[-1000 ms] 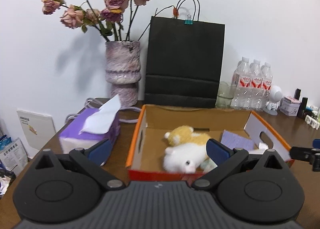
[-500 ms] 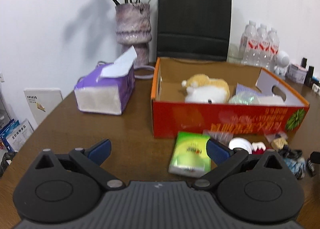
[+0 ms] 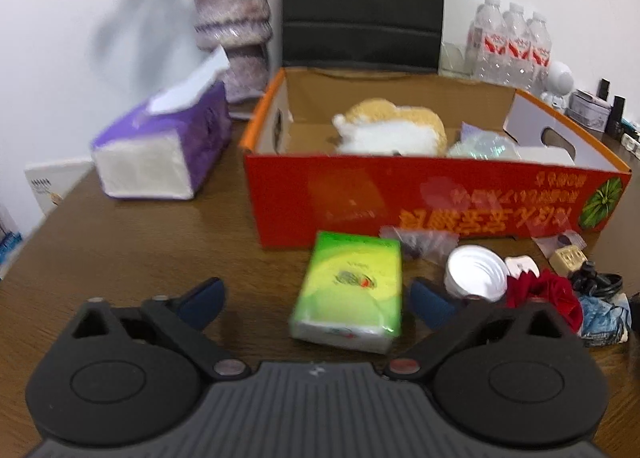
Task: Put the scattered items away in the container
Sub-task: 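Grasp the green tissue pack with the left gripper while the right grasps the black chocolate bar, then lower the tissue pack and chocolate bar into the box and open both grippers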
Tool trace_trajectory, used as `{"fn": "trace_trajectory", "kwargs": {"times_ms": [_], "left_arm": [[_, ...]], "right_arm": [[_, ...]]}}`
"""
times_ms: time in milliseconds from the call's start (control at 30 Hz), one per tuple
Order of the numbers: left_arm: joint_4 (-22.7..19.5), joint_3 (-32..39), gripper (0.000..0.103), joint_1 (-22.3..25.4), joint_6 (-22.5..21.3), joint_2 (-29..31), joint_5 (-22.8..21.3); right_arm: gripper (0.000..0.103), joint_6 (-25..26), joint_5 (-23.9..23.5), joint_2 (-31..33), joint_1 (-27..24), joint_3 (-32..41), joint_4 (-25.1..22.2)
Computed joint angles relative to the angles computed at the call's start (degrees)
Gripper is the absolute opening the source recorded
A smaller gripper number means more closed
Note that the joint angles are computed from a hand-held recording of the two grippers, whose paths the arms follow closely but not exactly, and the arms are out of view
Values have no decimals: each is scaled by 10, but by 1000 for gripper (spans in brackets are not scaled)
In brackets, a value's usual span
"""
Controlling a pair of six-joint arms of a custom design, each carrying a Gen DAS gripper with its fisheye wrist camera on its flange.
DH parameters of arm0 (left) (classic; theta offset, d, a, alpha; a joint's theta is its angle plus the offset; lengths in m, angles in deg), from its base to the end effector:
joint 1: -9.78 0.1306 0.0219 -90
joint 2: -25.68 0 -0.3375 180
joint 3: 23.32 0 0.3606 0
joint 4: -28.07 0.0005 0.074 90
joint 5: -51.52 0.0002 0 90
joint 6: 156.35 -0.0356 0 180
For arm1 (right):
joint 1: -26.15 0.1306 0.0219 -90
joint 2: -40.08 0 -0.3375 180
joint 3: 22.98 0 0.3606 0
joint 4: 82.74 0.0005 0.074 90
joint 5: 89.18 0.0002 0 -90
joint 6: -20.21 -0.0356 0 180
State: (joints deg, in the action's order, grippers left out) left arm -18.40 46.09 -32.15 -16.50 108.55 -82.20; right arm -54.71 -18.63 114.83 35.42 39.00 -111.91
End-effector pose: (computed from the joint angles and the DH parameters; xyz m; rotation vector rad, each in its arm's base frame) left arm 0.2992 -0.2363 0.2951 -0.3956 2.2187 0.1936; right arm 0.3581 0.0700 0.3045 -0.6478 2.1806 0.3370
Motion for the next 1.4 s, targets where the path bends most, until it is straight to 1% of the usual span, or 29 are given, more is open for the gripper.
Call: {"fn": "trace_trajectory", "kwargs": {"times_ms": [33,67,100,133,233,633,833,967,1133,1300,1400], "left_arm": [[10,-4,43,-3,-6,-3,-7],[18,-6,45,-4,-10,-8,-8],[27,-12,45,-5,-8,-16,-4],[39,-19,45,-6,-8,-23,-1],[38,-20,45,-17,-5,-22,-19],[41,-28,45,-42,11,-40,-33],[46,-19,45,-56,1,-47,-45],[67,2,45,-61,-26,-43,-54],[120,36,45,-53,-77,-30,-57],[165,77,45,-32,-135,-9,-52],[184,96,45,-17,-156,6,-50]], "right_arm": [[29,1,-3,-1,0,0,1],[20,1,-9,-1,-2,0,-1],[16,0,-16,-2,-4,1,-1],[14,-1,-21,-2,-6,0,0],[14,-2,-35,-5,-9,-3,4],[14,-15,-41,-17,-10,-9,23],[14,-24,-52,-26,-5,-3,31],[14,-35,-56,-26,7,10,42],[14,-69,-61,-18,29,37,72],[14,-93,-61,8,51,81,90],[14,-103,-59,28,62,111,99]]}}
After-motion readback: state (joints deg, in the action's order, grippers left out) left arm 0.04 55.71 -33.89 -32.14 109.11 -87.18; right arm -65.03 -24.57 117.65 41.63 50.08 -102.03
